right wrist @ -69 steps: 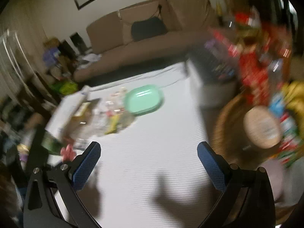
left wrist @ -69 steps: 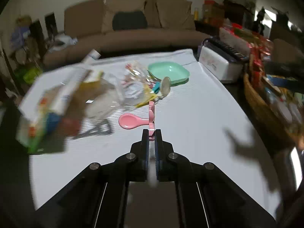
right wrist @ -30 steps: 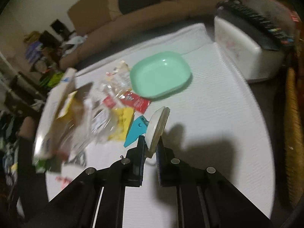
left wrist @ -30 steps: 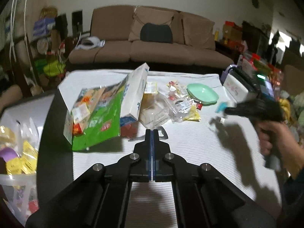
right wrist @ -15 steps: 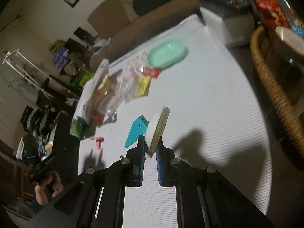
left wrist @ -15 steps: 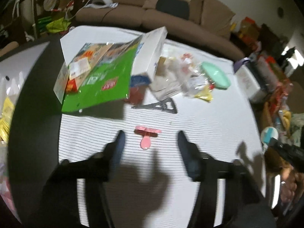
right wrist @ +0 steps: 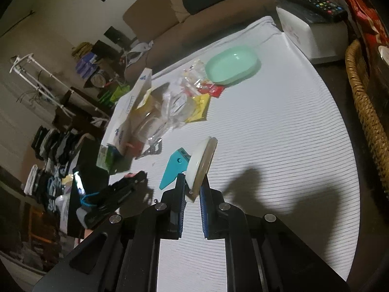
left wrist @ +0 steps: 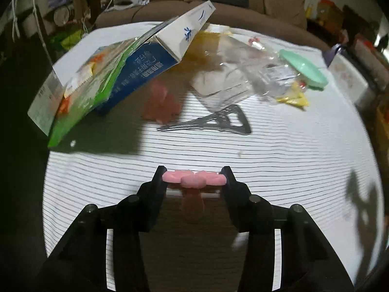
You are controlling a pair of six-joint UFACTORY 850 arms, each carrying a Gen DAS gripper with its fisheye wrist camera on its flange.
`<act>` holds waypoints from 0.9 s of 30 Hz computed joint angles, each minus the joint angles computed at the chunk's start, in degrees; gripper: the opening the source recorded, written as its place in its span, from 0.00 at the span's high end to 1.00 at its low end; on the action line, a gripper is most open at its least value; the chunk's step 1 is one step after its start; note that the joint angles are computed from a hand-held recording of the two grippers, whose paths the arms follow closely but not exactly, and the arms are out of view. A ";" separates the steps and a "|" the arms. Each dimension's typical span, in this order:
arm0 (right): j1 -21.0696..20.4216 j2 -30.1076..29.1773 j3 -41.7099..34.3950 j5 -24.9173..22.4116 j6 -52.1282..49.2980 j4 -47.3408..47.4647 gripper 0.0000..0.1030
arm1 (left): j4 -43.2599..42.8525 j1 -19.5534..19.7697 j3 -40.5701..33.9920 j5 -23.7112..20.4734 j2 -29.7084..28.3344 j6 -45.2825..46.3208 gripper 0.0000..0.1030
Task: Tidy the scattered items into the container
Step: 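Close the left tool on the pink flower-shaped spoon, then carry the pink spoon over the clear plastic bin and open the left tool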
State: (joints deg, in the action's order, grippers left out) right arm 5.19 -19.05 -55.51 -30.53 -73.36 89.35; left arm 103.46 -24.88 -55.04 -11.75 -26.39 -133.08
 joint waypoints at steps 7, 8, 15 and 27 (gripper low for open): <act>0.71 0.73 -0.05 2.39 -3.58 1.91 0.90 | -2.98 -1.59 1.24 -2.34 5.89 3.01 0.59; 1.04 0.94 0.08 3.19 -4.62 2.33 0.90 | -3.40 -1.82 1.81 -3.08 7.38 3.65 0.59; 3.49 2.47 1.22 8.01 -11.13 3.55 0.90 | -3.89 -4.11 7.08 -15.35 19.24 8.12 0.59; 15.45 2.97 -3.74 13.01 -14.72 5.32 0.90 | -7.30 7.26 17.77 -18.36 40.68 16.43 0.59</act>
